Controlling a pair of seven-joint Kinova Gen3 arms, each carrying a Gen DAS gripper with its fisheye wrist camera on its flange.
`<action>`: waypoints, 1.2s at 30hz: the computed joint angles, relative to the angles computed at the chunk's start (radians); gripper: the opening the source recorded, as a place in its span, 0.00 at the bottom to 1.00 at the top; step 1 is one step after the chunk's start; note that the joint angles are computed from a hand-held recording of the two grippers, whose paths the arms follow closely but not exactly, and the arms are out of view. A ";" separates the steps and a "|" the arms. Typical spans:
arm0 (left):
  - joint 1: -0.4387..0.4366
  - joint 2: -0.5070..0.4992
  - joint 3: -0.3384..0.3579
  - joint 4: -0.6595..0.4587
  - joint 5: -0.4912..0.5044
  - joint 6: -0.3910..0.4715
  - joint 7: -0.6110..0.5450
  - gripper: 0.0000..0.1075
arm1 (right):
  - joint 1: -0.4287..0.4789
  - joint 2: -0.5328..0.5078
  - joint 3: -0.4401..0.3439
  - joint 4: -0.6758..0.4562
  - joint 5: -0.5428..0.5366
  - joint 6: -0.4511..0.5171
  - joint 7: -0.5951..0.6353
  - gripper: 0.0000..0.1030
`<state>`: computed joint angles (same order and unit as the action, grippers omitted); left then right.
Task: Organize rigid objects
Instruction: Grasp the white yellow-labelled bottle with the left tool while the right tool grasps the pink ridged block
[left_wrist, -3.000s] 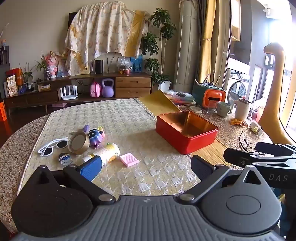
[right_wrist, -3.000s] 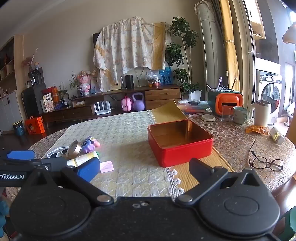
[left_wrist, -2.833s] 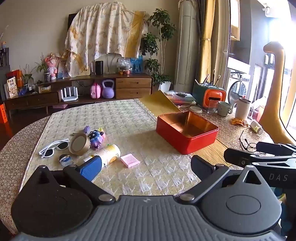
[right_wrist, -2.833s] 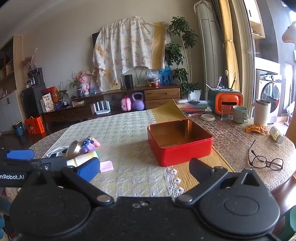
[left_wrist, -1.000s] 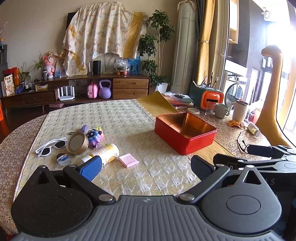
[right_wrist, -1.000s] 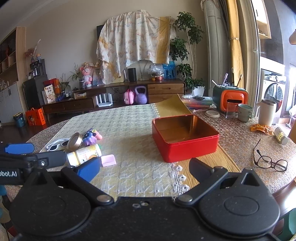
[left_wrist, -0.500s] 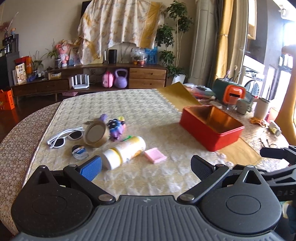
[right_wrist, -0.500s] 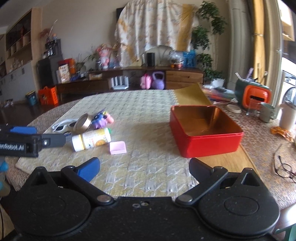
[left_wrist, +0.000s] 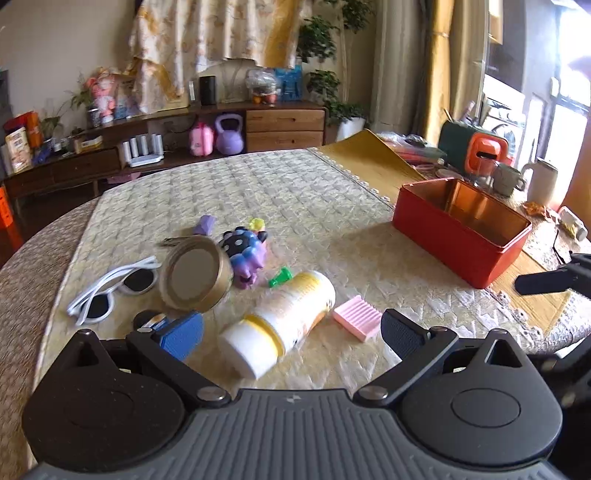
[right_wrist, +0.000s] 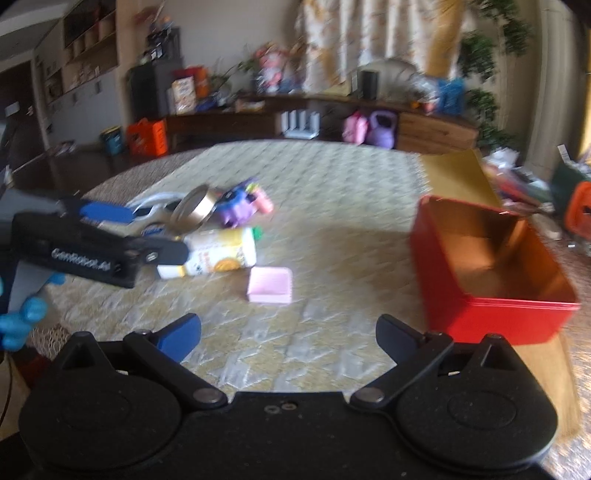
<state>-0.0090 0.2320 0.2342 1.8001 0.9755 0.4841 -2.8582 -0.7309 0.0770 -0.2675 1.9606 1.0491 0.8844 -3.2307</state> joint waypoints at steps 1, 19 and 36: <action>0.015 0.013 -0.008 -0.011 -0.008 -0.001 -0.002 0.96 | 0.011 0.010 0.007 -0.003 -0.005 -0.023 0.015 0.97; 0.020 0.195 0.086 -0.188 -0.323 -0.001 0.208 0.91 | 0.054 0.127 0.135 -0.025 0.042 -0.248 0.029 0.70; 0.013 0.232 0.097 -0.240 -0.397 0.045 0.272 0.65 | -0.001 0.190 0.153 -0.079 0.063 -0.144 -0.006 0.47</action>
